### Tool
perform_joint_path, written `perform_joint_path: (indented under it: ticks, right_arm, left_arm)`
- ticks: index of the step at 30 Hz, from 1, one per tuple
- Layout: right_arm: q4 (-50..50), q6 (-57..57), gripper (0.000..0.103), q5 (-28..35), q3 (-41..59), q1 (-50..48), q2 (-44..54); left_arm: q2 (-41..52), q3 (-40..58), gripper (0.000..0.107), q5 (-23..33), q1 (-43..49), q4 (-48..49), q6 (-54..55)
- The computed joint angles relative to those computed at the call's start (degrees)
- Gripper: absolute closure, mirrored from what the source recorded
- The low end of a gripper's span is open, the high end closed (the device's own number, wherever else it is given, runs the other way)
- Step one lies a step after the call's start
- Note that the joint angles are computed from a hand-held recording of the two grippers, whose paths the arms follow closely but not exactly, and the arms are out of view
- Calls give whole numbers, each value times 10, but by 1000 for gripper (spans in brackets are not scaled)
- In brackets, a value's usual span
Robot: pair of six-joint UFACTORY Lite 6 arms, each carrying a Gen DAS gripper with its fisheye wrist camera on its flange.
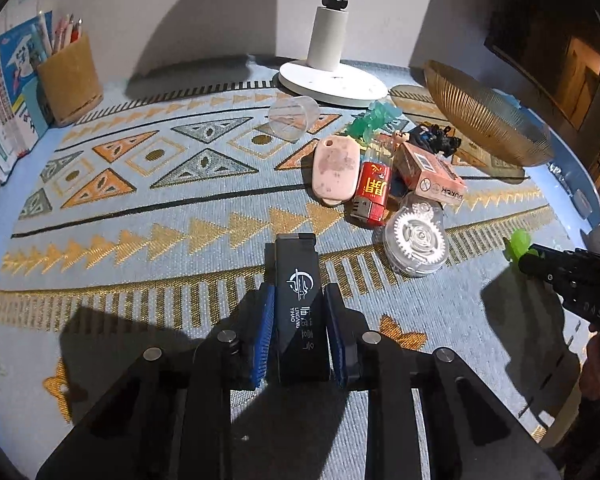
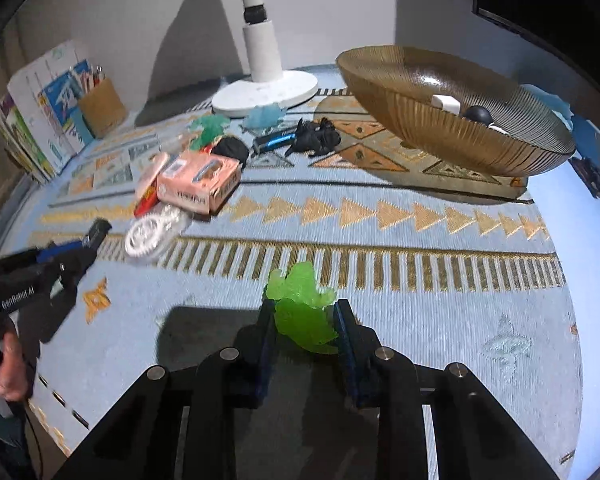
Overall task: Organize rigid objects
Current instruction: 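Grasp the black power bank with the left tool while the right tool grasps the green dinosaur, then carry both held items over the amber bowl and release them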
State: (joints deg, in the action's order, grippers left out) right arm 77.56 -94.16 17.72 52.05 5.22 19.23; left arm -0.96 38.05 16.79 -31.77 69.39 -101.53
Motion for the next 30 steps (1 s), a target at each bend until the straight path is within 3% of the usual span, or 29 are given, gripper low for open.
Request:
perform_joint_path:
  ticks: [1,2,6,10,12,13,14,17,22,26,30]
  right_arm:
    - [10,-9,75,-1,-1,1,1]
    - [23,-20,74,1,-4,-1,-1]
    - [4,-2,72,19,-4,-14,-4]
    - [21,-14,69,-9,-8,9,-8]
    - [66,-58,68,-33,-14,25,-10]
    - [90,-82,68,-43,-18,31,-12]
    - [128,-121,69,-57,-24,40,-15]
    - [210,-201,70,-68,-40,49,-29]
    - [162,-155,70,-34,-62,21,-95]
    - [105,-97,70,-7,-43,-30,-164]
    - [59,-40,70,7,46,-96,-161]
  left_arm:
    - [5,4,71,6,-6,-2,2]
    - [6,6,70,13,-12,-3,0]
    - [23,20,70,32,-23,-5,-5]
    - [33,29,70,38,-26,1,-14]
    - [36,31,71,39,-28,8,-22]
    - [36,31,82,39,-28,14,-28]
    - [37,31,85,39,-29,17,-33]
    - [25,22,86,28,-28,35,-53]
    - [-48,17,86,53,-62,65,-74]
    - [-50,92,86,85,-82,33,-12]
    - [25,269,86,75,-77,-13,89]
